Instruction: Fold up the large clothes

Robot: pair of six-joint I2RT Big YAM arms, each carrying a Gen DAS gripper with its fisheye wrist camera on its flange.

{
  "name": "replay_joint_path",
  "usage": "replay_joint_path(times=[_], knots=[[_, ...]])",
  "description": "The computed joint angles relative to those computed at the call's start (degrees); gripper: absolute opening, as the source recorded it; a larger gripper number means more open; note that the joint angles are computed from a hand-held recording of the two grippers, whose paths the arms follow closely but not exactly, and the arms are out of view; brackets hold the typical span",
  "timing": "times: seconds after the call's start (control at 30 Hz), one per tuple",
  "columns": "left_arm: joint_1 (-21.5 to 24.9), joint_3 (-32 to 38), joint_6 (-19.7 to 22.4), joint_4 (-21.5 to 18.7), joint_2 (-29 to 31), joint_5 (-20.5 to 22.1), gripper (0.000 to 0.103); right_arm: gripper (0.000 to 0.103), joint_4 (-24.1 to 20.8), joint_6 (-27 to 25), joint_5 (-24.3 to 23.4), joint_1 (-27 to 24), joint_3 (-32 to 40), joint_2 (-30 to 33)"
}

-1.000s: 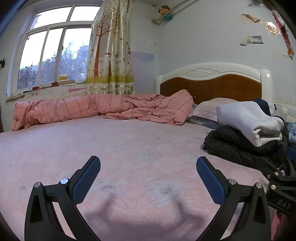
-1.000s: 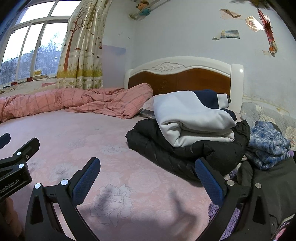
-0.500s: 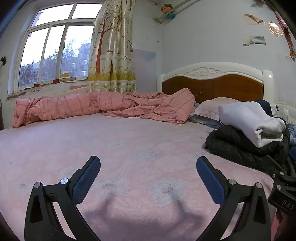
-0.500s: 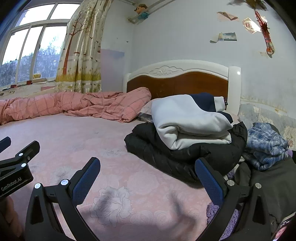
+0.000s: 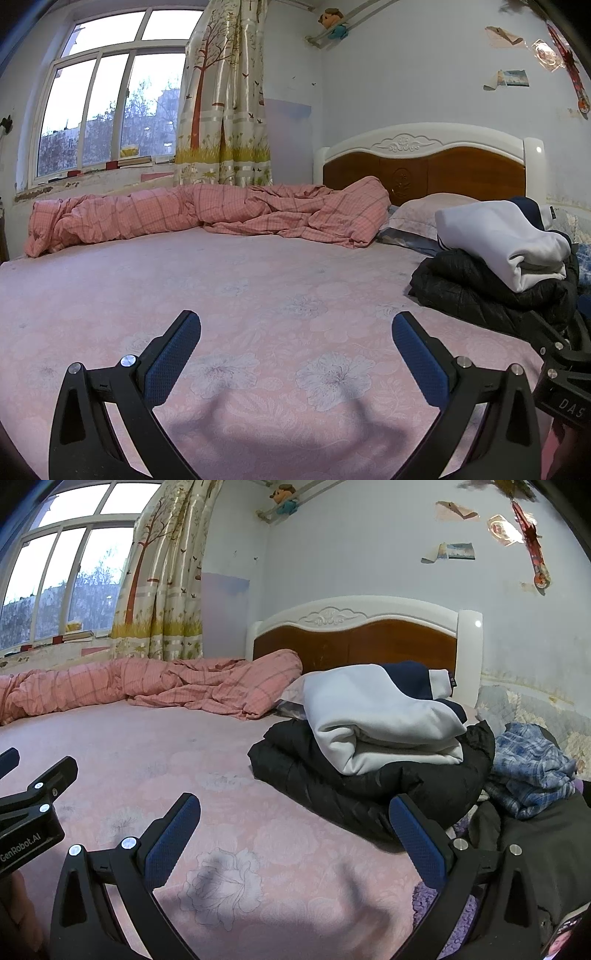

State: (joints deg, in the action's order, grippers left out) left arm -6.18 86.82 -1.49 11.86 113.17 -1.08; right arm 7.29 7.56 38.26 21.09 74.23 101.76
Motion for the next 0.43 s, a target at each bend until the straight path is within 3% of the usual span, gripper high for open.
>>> replay_joint_path(times=[0.43], knots=[[-0.11,-0.03,0.02,0.05,0.02,-0.17,0.103,0.103,0.47,-1.53,0.34,0.30,0.18,0.40]])
